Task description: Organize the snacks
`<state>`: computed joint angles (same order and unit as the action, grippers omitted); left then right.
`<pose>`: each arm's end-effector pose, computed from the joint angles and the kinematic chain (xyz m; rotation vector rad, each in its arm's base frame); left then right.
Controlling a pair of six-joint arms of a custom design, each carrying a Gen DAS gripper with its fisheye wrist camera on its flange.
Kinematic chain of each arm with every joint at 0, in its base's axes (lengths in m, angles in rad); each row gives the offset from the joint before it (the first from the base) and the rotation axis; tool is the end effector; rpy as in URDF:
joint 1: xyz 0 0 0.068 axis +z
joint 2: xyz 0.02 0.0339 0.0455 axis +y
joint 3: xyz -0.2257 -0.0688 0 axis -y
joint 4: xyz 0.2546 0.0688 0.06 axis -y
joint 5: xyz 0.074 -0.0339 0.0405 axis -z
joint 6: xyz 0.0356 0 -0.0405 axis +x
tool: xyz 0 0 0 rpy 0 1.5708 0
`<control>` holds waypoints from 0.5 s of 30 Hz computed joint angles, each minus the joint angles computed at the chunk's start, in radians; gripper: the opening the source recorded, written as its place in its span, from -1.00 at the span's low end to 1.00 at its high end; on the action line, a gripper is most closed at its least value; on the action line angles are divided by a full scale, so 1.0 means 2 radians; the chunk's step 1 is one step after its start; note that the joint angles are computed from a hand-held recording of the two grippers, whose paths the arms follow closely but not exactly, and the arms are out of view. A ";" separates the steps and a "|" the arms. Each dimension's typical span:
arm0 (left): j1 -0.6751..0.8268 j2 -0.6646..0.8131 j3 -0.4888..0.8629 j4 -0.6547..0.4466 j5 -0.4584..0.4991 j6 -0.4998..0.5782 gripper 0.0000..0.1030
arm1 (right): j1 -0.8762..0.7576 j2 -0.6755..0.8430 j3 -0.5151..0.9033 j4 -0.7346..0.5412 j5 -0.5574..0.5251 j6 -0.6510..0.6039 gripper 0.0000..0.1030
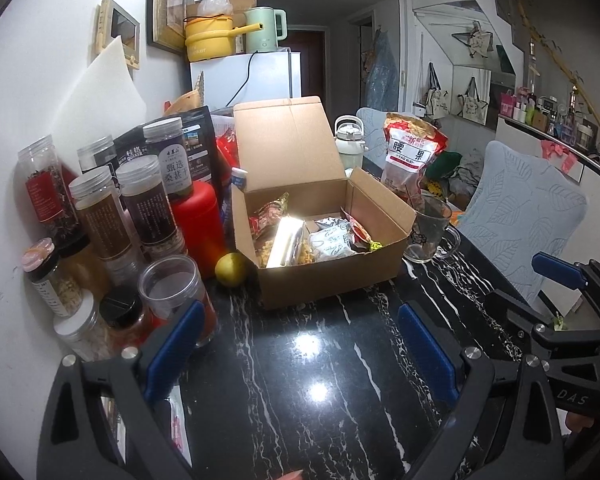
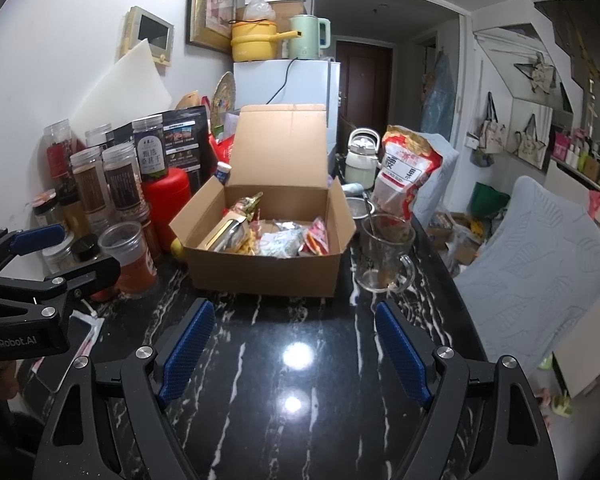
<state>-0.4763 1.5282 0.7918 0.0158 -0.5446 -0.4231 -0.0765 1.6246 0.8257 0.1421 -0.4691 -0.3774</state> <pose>0.2909 -0.1293 0.1435 -0.2151 2.1622 0.1179 0.3367 -0.0097 0.1337 -0.5703 2.0816 0.2619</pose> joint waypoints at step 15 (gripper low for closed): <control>0.005 0.004 0.002 0.000 0.012 0.004 0.91 | 0.001 0.003 0.000 0.001 0.001 0.000 0.62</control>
<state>-0.4656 1.5353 0.7952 0.0157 -0.5201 -0.4145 -0.0746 1.6302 0.8255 0.1448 -0.4664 -0.3770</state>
